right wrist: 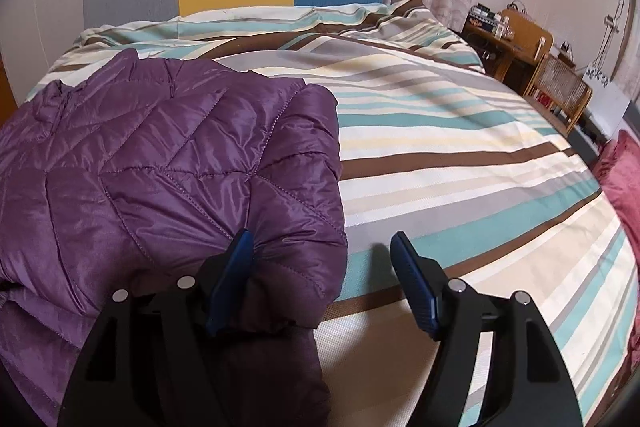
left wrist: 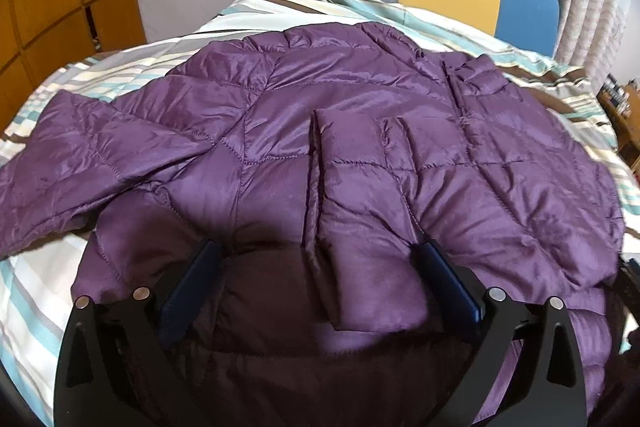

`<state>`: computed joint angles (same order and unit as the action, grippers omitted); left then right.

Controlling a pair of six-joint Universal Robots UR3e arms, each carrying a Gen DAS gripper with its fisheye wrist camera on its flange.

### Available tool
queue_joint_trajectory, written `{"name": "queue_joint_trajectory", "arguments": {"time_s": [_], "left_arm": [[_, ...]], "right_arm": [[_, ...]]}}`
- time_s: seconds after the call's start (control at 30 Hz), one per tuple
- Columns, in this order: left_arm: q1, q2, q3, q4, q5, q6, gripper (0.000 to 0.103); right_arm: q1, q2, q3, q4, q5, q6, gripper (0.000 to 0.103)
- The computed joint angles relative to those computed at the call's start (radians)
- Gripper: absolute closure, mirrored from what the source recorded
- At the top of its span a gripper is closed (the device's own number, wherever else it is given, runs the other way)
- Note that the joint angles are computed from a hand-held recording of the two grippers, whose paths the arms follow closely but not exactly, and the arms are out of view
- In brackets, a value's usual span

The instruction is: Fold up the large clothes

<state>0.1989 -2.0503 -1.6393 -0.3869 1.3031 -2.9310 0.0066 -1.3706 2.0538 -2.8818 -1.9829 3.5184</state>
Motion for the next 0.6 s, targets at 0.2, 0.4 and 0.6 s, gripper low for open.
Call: {"name": "queue_joint_trajectory", "arguments": {"time_s": [0.2,0.4,0.6], "left_arm": [[0.118,0.108,-0.128,0.009,-0.163,-0.015,0.003],[0.295,0.188,-0.237,0.057,-0.291,-0.116,0.003],[0.465,0.19,-0.239,0.04,-0.295,-0.199,0.003]], "right_arm": [[-0.006,0.0,0.005,-0.008,0.003,-0.002,0.03],[0.0,0.005,-0.002,-0.001,-0.007,0.007,0.027],[0.002,0.011,-0.009,0.004,-0.015,0.008,0.026]]}}
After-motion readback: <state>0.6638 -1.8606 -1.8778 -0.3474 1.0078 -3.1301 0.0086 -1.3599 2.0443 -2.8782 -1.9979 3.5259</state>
